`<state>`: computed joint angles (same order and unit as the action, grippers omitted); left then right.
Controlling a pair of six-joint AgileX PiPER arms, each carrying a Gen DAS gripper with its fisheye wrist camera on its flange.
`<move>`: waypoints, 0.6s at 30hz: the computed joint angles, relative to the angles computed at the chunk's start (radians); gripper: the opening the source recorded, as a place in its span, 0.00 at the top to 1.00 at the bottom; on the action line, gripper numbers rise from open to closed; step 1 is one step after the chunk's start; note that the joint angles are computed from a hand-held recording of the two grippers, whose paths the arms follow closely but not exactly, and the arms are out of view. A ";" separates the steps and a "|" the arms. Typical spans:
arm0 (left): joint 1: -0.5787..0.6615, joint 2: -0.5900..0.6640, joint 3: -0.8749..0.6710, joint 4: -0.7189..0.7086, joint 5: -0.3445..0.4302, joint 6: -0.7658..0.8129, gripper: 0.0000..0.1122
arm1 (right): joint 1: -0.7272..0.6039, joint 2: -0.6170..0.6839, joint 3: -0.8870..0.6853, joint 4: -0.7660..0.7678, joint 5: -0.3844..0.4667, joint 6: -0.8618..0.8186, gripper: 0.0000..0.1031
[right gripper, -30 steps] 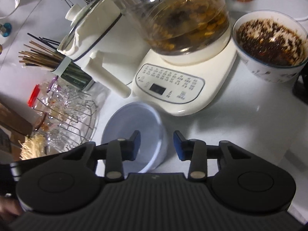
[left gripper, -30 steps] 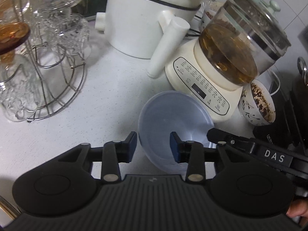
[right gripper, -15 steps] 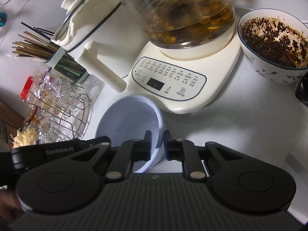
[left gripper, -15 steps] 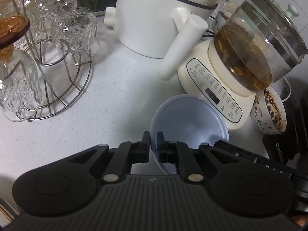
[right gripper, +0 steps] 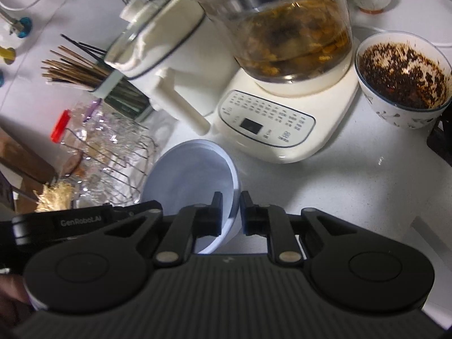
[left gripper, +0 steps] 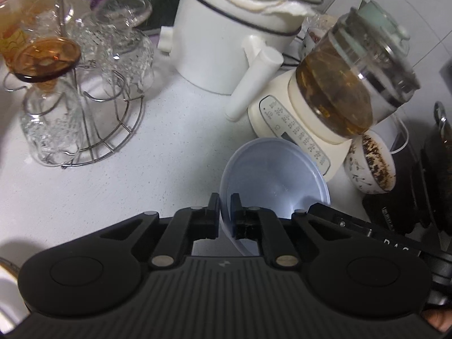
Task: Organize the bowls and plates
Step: 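Close the left gripper on the blue bowl rim and lift it, then carry the blue bowl with the left gripper over the plate stack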
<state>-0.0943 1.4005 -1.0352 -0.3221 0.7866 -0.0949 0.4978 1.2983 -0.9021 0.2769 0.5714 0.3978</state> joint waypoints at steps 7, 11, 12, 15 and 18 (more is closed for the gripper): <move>0.031 -0.108 -0.011 -0.014 0.065 -0.003 0.92 | 0.031 -0.069 -0.039 -0.045 0.051 0.050 0.85; 0.040 -0.160 -0.029 -0.011 0.106 -0.014 0.92 | 0.062 -0.107 -0.074 -0.096 0.091 0.113 0.85; 0.040 -0.172 -0.034 -0.008 0.116 -0.018 0.92 | 0.070 -0.115 -0.083 -0.110 0.100 0.128 0.85; 0.053 -0.204 -0.056 -0.012 0.151 -0.017 0.92 | 0.102 -0.134 -0.109 -0.156 0.124 0.179 0.85; 0.084 -0.242 -0.074 -0.046 0.191 0.014 0.92 | 0.137 -0.154 -0.145 -0.208 0.155 0.226 0.85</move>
